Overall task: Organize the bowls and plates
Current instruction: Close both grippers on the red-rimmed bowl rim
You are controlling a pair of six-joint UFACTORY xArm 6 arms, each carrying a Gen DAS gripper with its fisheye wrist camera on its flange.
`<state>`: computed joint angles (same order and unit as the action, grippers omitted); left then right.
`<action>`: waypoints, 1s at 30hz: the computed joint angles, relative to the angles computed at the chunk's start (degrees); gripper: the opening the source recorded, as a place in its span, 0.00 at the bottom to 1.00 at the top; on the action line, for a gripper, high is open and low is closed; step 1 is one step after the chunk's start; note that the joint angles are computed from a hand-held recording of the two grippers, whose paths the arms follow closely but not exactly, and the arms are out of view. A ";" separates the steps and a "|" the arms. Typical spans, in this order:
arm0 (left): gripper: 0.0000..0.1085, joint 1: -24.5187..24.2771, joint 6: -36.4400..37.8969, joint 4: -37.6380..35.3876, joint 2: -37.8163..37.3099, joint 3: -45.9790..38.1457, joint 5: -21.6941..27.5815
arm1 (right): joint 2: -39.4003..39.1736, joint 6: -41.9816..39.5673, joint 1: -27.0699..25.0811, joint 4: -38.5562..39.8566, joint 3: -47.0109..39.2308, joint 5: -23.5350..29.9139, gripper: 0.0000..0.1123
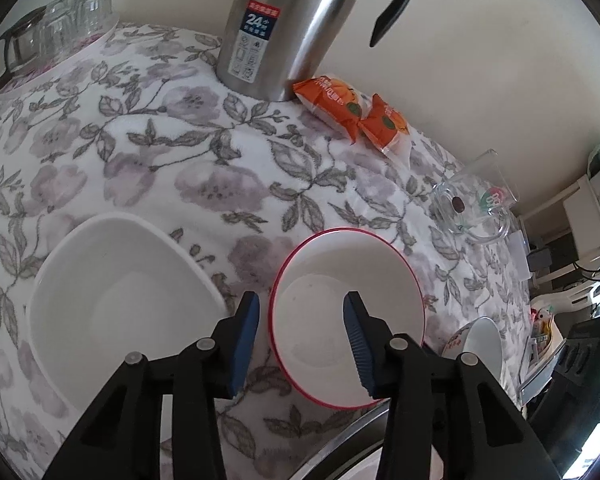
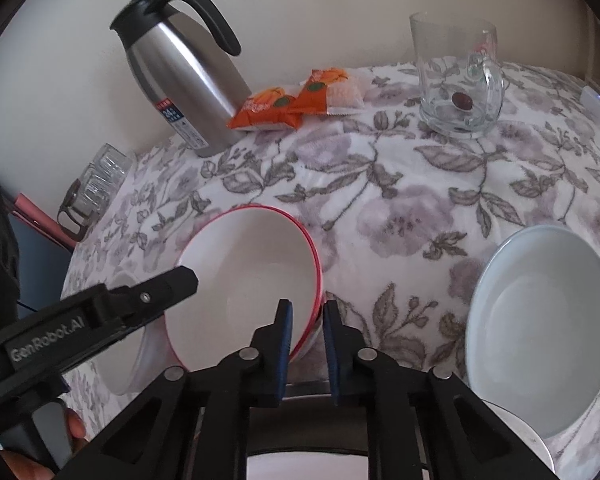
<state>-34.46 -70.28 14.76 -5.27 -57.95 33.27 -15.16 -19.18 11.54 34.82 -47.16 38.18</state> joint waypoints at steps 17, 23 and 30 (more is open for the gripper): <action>0.22 -0.36 -1.68 5.30 3.63 -3.02 3.45 | 0.21 -1.02 0.35 -0.06 0.49 -1.51 0.15; 0.19 -0.15 -2.32 5.75 3.13 -2.20 2.43 | -0.16 -0.92 0.66 -0.39 0.93 -2.27 0.15; 0.19 -0.46 -3.50 7.34 2.43 -2.39 1.48 | -1.23 -2.04 0.34 0.91 1.35 -3.59 0.15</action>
<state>-34.92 -73.78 22.10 -2.84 -60.34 34.75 -16.39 -21.22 11.89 35.73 -45.81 34.59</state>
